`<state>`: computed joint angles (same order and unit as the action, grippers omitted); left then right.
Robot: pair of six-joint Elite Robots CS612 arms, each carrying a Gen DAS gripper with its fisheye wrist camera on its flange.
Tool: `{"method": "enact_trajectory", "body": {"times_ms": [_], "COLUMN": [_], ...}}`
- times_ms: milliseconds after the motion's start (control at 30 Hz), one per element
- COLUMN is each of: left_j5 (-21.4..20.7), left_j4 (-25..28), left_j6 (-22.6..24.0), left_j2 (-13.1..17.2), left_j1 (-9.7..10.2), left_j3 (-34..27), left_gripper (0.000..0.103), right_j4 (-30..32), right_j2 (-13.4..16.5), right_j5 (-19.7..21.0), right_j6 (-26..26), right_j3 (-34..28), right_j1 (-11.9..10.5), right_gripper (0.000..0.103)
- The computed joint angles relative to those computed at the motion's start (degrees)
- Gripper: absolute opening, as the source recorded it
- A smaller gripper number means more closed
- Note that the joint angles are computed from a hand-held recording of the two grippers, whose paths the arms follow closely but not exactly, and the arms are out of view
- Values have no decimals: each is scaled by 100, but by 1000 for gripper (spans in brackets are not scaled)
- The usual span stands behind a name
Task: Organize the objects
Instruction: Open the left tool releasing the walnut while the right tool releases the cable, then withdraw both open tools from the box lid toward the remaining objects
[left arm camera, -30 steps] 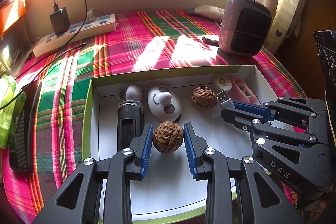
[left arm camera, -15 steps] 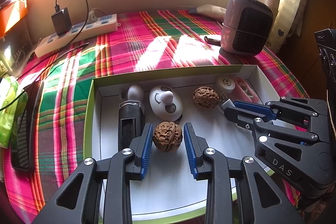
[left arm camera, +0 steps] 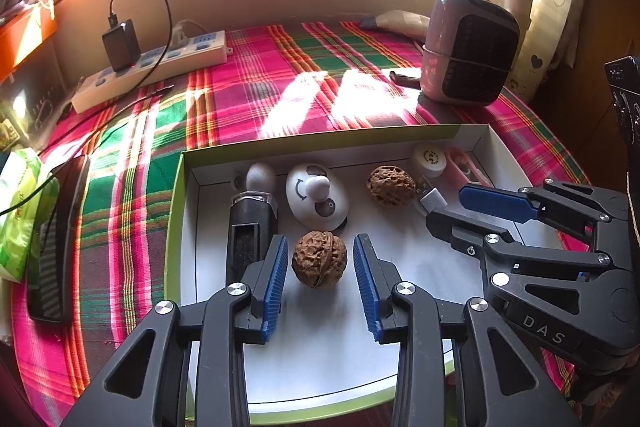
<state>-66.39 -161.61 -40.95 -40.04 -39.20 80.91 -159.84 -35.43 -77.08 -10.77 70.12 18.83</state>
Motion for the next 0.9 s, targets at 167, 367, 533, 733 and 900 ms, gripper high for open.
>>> {"method": "enact_trajectory", "body": {"times_ms": [167, 367, 533, 733, 900], "left_j5": [91, 192, 253, 331, 410], "left_j4": [-73, -184, -292, -345, -337], "left_j6": [-25, -75, -33, -55, -118], "left_j2": [-62, -150, -211, -271, -329], "left_j1": [-39, -95, -167, -253, -329], "left_j3": [97, 247, 343, 447, 553], "left_gripper": [33, 33, 33, 33, 33], "right_j4": [-133, -349, -546, -753, -1020], "right_j2": [-58, -161, -248, -353, -458], "right_j5": [39, 77, 101, 124, 139], "right_j6": [88, 206, 235, 278, 271], "right_j3": [112, 316, 489, 700, 922], "right_j1": [-25, -53, -70, -88, -100], "right_gripper": [36, 36, 36, 36, 36]}}
